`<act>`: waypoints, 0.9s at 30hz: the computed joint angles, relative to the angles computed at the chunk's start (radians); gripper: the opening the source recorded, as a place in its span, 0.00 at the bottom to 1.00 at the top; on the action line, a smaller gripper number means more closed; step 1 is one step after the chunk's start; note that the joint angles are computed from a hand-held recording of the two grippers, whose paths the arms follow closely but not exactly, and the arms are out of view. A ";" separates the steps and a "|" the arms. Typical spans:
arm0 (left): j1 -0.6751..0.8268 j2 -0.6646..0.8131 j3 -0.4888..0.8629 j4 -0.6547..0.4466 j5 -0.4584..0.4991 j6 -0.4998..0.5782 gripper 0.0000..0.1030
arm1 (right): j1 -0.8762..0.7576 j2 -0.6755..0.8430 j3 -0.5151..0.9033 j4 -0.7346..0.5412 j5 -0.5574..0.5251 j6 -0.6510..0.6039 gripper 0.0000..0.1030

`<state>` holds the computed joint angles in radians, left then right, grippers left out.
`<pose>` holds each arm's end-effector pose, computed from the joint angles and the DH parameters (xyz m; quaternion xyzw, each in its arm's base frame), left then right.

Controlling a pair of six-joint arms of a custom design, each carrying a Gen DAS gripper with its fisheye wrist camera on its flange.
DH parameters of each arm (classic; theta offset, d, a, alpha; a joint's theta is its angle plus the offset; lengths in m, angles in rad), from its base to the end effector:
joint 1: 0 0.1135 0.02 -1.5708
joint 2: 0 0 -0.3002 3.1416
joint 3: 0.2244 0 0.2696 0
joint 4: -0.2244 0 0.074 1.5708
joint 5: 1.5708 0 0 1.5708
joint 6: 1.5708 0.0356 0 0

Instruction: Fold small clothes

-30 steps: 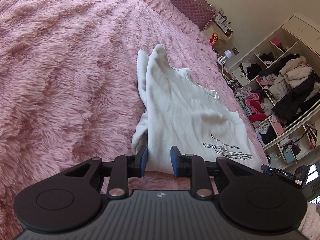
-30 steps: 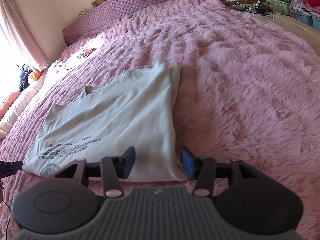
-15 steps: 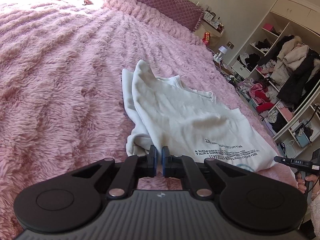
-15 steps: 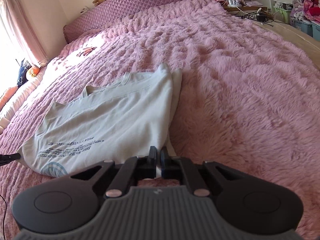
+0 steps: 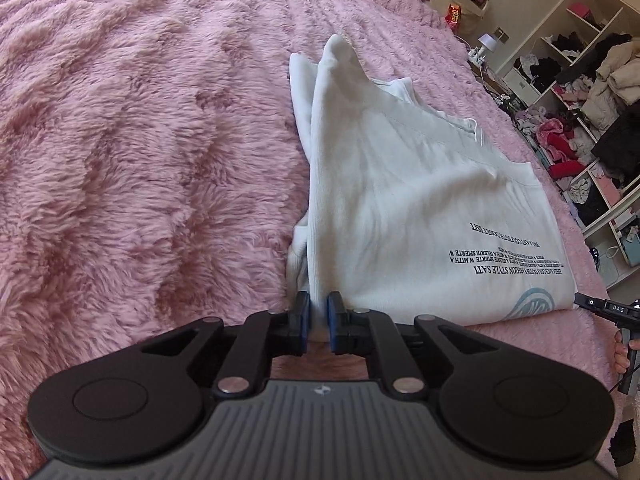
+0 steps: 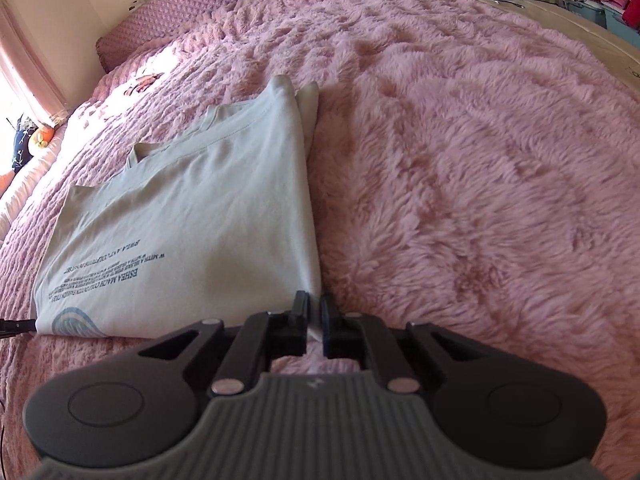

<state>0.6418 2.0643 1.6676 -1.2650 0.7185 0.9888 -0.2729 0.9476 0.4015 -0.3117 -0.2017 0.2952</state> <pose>0.3494 0.2319 0.2313 0.1457 0.9239 -0.2718 0.2265 0.1673 -0.0394 0.1897 0.2276 0.9048 0.0982 0.3461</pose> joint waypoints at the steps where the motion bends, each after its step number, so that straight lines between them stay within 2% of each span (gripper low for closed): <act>1: 0.001 -0.007 0.009 0.000 -0.003 -0.005 0.16 | -0.010 -0.005 0.007 -0.010 -0.015 -0.009 0.12; 2: 0.001 -0.015 0.022 0.001 -0.003 -0.004 0.16 | -0.019 -0.010 0.016 -0.020 -0.024 -0.012 0.15; 6: -0.008 -0.010 0.085 0.017 0.054 -0.031 0.16 | -0.027 -0.013 0.064 -0.013 -0.019 -0.036 0.15; 9: -0.065 -0.007 0.115 0.120 0.086 -0.152 0.17 | -0.009 0.064 0.122 0.073 0.004 -0.034 0.18; 12: -0.147 -0.034 0.058 0.377 0.100 -0.349 0.24 | 0.038 0.216 0.211 0.183 0.057 -0.040 0.28; 16: -0.246 -0.033 0.015 0.599 0.042 -0.517 0.24 | 0.101 0.437 0.352 0.284 0.177 -0.043 0.28; 21: -0.312 -0.021 0.011 0.667 0.003 -0.543 0.24 | 0.138 0.637 0.502 0.313 0.264 -0.063 0.28; 22: -0.321 -0.027 -0.003 0.690 -0.008 -0.540 0.28 | 0.136 0.666 0.522 0.322 0.262 -0.064 0.28; 26: -0.357 -0.021 -0.015 0.737 -0.079 -0.529 0.29 | 0.150 0.755 0.578 0.346 0.284 -0.066 0.38; 27: -0.362 -0.019 -0.019 0.752 -0.089 -0.537 0.29 | 0.154 0.775 0.587 0.349 0.290 -0.066 0.38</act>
